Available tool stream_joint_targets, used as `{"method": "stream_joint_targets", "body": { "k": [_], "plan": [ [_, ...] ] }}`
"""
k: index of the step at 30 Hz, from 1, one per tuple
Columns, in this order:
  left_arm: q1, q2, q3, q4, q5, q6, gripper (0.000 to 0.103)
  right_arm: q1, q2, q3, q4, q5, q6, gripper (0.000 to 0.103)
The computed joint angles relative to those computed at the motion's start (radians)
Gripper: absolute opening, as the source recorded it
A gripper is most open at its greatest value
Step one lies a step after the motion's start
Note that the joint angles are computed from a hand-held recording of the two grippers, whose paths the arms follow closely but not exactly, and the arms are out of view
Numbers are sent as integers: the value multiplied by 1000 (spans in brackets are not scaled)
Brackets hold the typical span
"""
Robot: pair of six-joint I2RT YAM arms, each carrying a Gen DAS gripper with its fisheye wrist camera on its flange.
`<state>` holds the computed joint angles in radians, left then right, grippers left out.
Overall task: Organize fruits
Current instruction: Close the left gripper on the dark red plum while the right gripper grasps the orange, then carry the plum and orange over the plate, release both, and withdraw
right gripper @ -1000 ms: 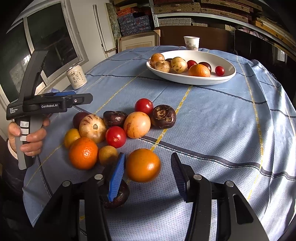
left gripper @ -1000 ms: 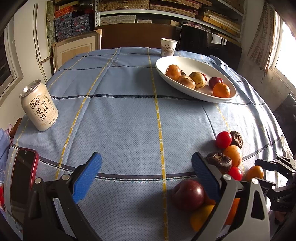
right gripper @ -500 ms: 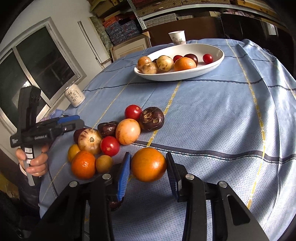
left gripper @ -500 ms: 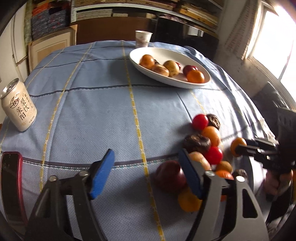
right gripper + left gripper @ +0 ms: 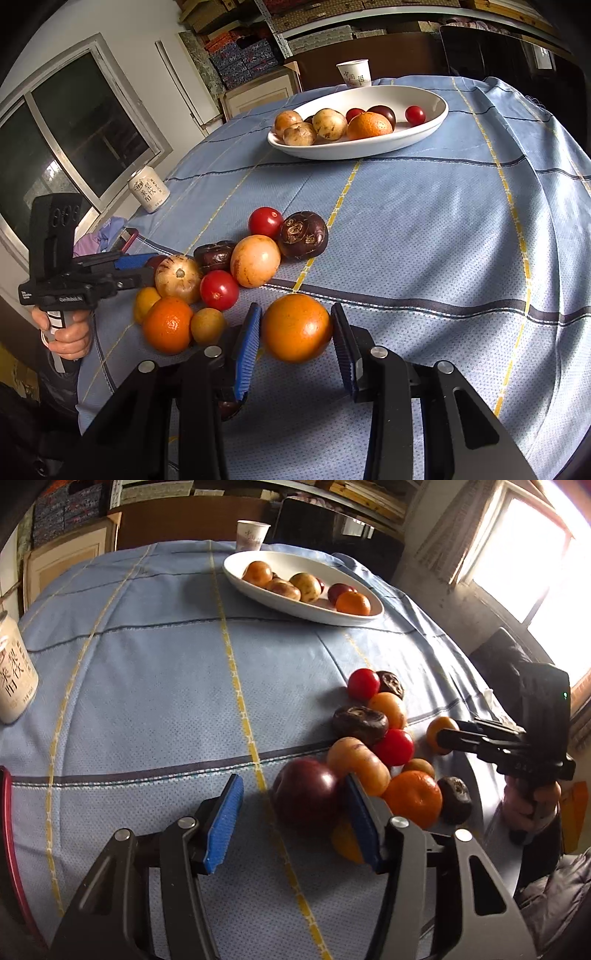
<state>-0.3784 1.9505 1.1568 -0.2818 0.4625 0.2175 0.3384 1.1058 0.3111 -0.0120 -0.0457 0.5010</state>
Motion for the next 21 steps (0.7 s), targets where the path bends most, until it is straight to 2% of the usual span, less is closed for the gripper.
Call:
{"method": "stream_joint_targets", "body": {
  "k": [3,5,7,17,21],
  "plan": [
    [6,13,13,-12,17,-4,56,-4,1,0,1,-3,-1,39],
    [7,15,14,-15,31,3,51,-4,2,0,0,-4,0,39],
    [13,18,22,-32,64,17,38,-4,1,-1,3,-5,2,39],
    [27,4,12,-23,89,-14,37,-10,-42,-21,7,-2,13,39],
    [33,-6,64,-70,99,-21,37,17,-73,20,-73,60,-19,39]
  ]
}}
